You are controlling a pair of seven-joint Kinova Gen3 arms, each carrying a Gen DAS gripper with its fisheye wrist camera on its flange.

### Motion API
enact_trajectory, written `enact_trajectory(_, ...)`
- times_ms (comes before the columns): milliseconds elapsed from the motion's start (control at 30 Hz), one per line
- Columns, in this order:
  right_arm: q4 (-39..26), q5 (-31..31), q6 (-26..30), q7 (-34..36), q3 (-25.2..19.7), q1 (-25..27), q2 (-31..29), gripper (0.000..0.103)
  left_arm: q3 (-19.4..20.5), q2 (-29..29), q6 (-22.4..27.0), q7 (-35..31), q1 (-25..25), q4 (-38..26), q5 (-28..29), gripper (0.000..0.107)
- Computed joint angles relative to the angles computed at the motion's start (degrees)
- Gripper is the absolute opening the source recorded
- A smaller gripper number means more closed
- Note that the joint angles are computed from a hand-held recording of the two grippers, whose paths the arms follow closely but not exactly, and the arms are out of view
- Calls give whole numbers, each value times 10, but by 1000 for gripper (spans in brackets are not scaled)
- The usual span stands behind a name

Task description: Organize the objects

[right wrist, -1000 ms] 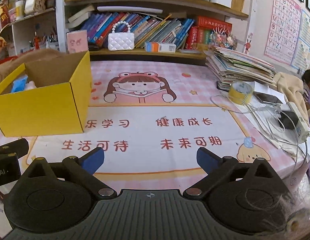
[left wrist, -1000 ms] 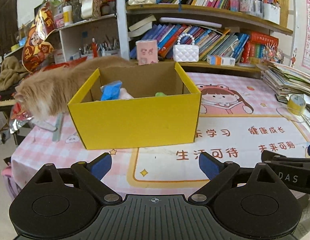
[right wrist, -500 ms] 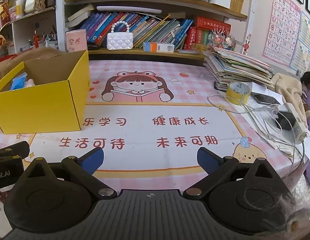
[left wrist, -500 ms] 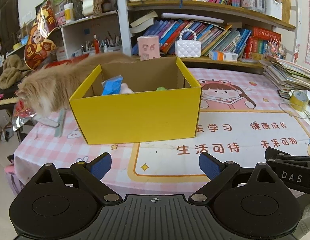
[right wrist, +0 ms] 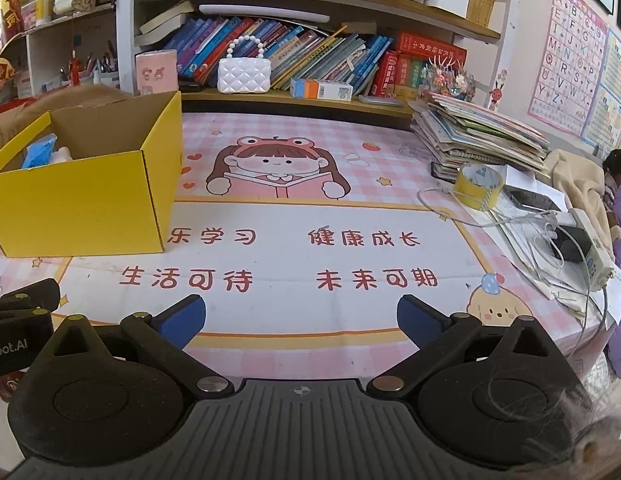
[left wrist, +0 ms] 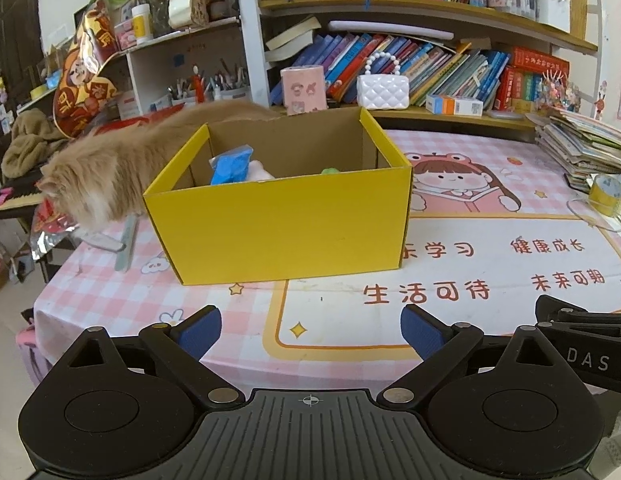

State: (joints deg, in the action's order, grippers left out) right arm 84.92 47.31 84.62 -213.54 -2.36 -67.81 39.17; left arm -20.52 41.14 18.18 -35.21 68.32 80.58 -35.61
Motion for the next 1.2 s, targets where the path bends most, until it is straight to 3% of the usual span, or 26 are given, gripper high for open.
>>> enact_trajectory(1200,-11,-10,-7,20,4,9,4,103,11,7,4,-2,-11,-10,-18,103)
